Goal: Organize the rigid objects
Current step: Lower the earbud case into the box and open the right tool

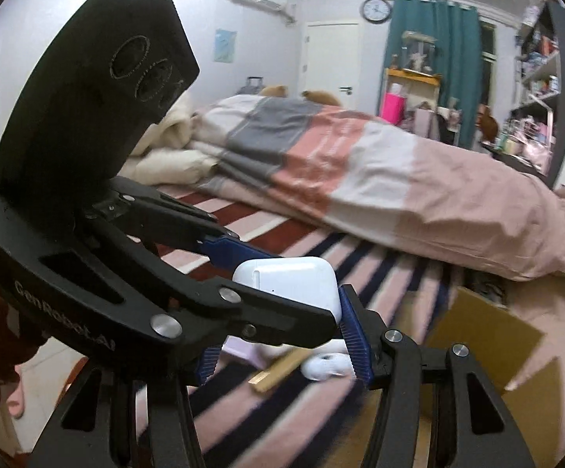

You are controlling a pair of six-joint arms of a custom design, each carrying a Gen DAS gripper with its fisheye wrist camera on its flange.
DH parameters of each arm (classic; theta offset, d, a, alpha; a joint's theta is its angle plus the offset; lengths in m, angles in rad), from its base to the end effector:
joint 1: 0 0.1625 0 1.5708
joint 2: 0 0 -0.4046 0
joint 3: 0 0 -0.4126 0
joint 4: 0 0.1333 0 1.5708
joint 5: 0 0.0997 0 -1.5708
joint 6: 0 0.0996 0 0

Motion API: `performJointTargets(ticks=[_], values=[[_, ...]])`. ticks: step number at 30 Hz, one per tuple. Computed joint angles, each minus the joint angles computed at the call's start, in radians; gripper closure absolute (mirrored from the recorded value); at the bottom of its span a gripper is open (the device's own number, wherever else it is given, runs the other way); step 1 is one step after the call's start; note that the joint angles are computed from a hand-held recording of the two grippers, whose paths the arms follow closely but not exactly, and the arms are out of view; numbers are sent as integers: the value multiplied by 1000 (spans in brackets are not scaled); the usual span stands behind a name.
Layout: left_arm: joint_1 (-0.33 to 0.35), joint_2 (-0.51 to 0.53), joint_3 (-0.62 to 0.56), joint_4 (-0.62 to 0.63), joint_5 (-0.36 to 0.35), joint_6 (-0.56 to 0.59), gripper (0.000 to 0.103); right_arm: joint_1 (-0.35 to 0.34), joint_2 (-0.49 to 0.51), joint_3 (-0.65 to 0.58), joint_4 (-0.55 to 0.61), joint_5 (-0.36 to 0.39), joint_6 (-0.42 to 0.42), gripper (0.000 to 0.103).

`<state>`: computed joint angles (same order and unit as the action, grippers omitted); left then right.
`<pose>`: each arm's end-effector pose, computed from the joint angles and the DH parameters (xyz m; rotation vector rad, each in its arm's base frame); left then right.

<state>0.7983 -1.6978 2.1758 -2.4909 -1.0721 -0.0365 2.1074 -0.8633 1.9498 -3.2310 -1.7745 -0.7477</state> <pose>-0.1794 -0.4433 0.3376 0.8379 2.6084 -0.8392 0.3998 -0.4507 0.0770 1.5965 -2.2745 0.7849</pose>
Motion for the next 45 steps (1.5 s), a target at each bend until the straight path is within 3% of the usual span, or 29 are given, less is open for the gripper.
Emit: performJointTargets(ticks=[8,17,19,21,22,29,35,41,45], values=[[40,280,-184,-11,-123,75,64,-78,-95,4,62,-95,40,53],[70,405,-272,24,-189,82,64,-120,-142,-3,143,-167,68,52],[55,403,-261,13,-126,63,54,-117,-136,-5,150,-185,74,51],[47,404,-253,-14,-87,58,25,-116,-134,-8,148,-190,70,41],[47,397,-247,-29,-86,59,24,-113,-134,-4,136,-190,64,37],[44,335,-216,-52,-47,55,23,-101,-127,-8,127,-193,52,36],[19,245,-155,-67,33,30,20,-75,-116,3,98,-187,65,36],[5,87,-71,-40,98,-9,20,-17,-81,16,45,-130,46,36],[-5,-57,5,-6,205,-32,19,29,-31,11,60,-86,43,36]])
